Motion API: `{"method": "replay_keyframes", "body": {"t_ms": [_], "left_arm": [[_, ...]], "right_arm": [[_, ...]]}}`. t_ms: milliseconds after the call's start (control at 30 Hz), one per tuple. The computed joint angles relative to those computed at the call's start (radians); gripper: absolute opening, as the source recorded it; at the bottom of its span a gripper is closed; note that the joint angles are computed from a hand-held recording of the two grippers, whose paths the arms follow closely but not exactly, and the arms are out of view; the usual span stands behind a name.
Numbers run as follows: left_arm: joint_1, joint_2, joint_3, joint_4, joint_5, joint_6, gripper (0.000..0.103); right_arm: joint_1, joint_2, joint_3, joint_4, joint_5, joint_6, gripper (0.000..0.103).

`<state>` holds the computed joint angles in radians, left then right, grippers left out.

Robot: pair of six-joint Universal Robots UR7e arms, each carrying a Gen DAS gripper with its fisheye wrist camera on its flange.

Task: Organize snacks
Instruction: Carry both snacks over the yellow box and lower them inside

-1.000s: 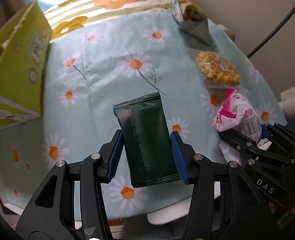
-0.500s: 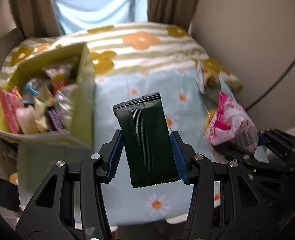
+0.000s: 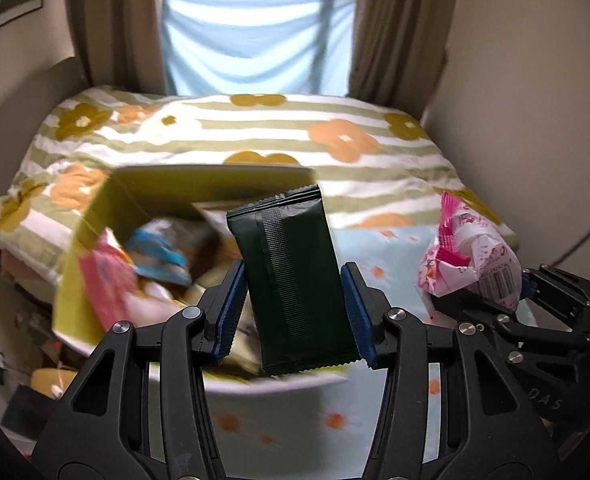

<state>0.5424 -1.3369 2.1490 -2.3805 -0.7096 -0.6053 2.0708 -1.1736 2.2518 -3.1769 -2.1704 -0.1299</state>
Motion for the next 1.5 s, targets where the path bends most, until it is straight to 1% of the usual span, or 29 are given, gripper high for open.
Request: {"method": "replay_keyframes", "body": {"t_ms": [167, 333, 500, 567, 633, 667, 700, 733, 800, 867, 967, 1067, 1233, 1367, 1433, 1467, 1500], "left_arm": [[0.125, -0.03, -0.052, -0.005, 0.006, 0.139, 0.044], [0.251, -0.004, -0.135, 0.018, -0.04, 0.274, 0.044], [0.349, 0.054, -0.207, 0.022, -0.082, 0.39, 0.044], [0.37, 0.069, -0.223, 0.019, -0.096, 0.404, 0.045], [0.393, 0.08, -0.243, 0.022, -0.134, 0.422, 0.046], [0.399, 0.084, -0.248, 0.021, -0.141, 0.425, 0.06], [0.402, 0.09, -0.252, 0.023, -0.13, 0.419, 0.074], [0.399, 0.09, -0.249, 0.016, -0.112, 0.416, 0.102], [0.392, 0.081, -0.224, -0.037, -0.081, 0.434, 0.103], [0.393, 0.069, -0.222, -0.005, -0.088, 0.418, 0.103], [0.391, 0.035, -0.195, -0.007, -0.098, 0.404, 0.103], [0.382, 0.002, -0.173, 0.023, -0.079, 0.361, 0.103], [0.377, -0.04, -0.147, 0.043, -0.077, 0.306, 0.103], [0.367, -0.066, -0.129, 0.05, -0.077, 0.285, 0.103], [0.355, -0.082, -0.116, 0.05, -0.065, 0.274, 0.103], [0.349, -0.087, -0.11, 0.055, -0.056, 0.267, 0.103], [0.343, -0.094, -0.105, 0.062, -0.049, 0.262, 0.103]], "right_arm": [[0.021, 0.146, -0.131, 0.001, 0.004, 0.021, 0.041], [0.034, 0.262, -0.249, 0.039, -0.011, 0.077, 0.041], [0.024, 0.327, -0.326, 0.1, -0.033, 0.124, 0.041], [0.02, 0.337, -0.343, 0.13, -0.041, 0.138, 0.041], [0.015, 0.343, -0.357, 0.153, -0.049, 0.143, 0.042], [0.013, 0.347, -0.363, 0.158, -0.05, 0.144, 0.042], [0.008, 0.348, -0.366, 0.162, -0.048, 0.143, 0.042], [0.002, 0.349, -0.368, 0.163, -0.047, 0.143, 0.041], [-0.012, 0.348, -0.368, 0.168, -0.039, 0.144, 0.041], [-0.018, 0.344, -0.364, 0.178, -0.032, 0.156, 0.042], [-0.03, 0.34, -0.365, 0.197, -0.021, 0.169, 0.042], [-0.036, 0.34, -0.37, 0.22, -0.006, 0.17, 0.042], [-0.032, 0.358, -0.401, 0.243, 0.02, 0.139, 0.042], [-0.028, 0.373, -0.429, 0.243, 0.054, 0.12, 0.042], [-0.026, 0.381, -0.448, 0.257, 0.074, 0.116, 0.044], [-0.026, 0.383, -0.452, 0.256, 0.083, 0.113, 0.053], [-0.027, 0.384, -0.452, 0.251, 0.095, 0.105, 0.072]]}}
